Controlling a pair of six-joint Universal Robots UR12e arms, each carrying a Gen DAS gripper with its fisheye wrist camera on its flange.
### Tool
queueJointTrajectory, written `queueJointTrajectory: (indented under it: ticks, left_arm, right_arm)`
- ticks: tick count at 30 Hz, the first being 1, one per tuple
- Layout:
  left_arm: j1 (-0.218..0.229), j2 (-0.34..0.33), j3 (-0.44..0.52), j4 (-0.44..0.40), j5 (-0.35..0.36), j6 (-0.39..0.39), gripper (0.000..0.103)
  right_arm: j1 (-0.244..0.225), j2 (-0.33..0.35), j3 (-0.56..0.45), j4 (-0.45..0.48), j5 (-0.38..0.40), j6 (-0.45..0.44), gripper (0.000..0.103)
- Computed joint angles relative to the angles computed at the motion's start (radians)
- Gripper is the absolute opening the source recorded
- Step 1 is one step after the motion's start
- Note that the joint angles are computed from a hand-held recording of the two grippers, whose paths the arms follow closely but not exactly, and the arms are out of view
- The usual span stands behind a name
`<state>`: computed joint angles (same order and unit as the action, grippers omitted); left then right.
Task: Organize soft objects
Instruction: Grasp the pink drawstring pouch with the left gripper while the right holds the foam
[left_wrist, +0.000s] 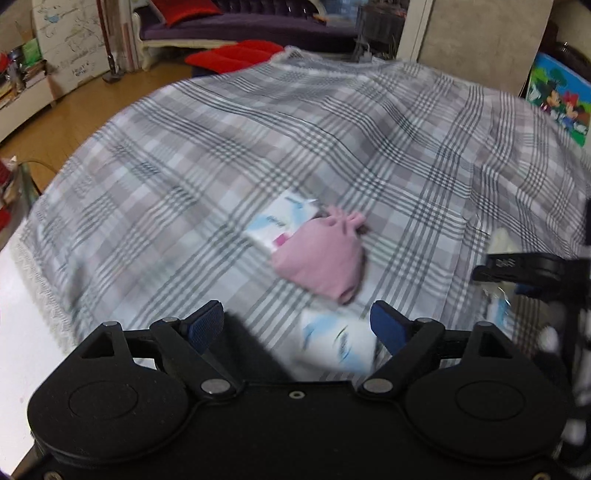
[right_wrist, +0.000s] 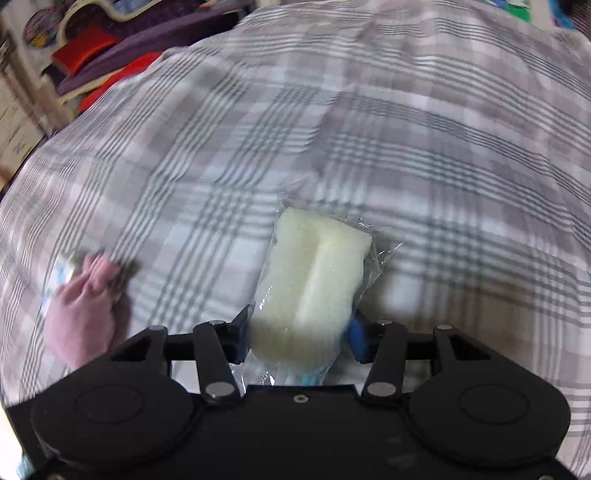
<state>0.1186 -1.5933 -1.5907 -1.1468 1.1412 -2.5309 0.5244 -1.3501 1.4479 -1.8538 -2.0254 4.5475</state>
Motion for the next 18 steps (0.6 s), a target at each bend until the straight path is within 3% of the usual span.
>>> queueJointTrajectory:
  ticks: [8, 14, 18]
  left_arm:
    - [-0.117, -0.089, 0.061, 0.007, 0.152, -0.095, 0.083]
    - [-0.156, -0.138, 0.088, -0.035, 0.222, -0.188, 0.083]
    - [-0.181, -0.152, 0.083, -0.009, 0.276, -0.215, 0.088]
  right_arm:
    - [-0.013, -0.042, 0.056, -0.078, 0.014, 0.022, 0.050]
    - [-0.024, -0.052, 0.076, -0.110, 0.037, 0.037, 0.050]
    - [-0.023, -0.056, 0.083, -0.129, 0.041, 0.041, 0.050]
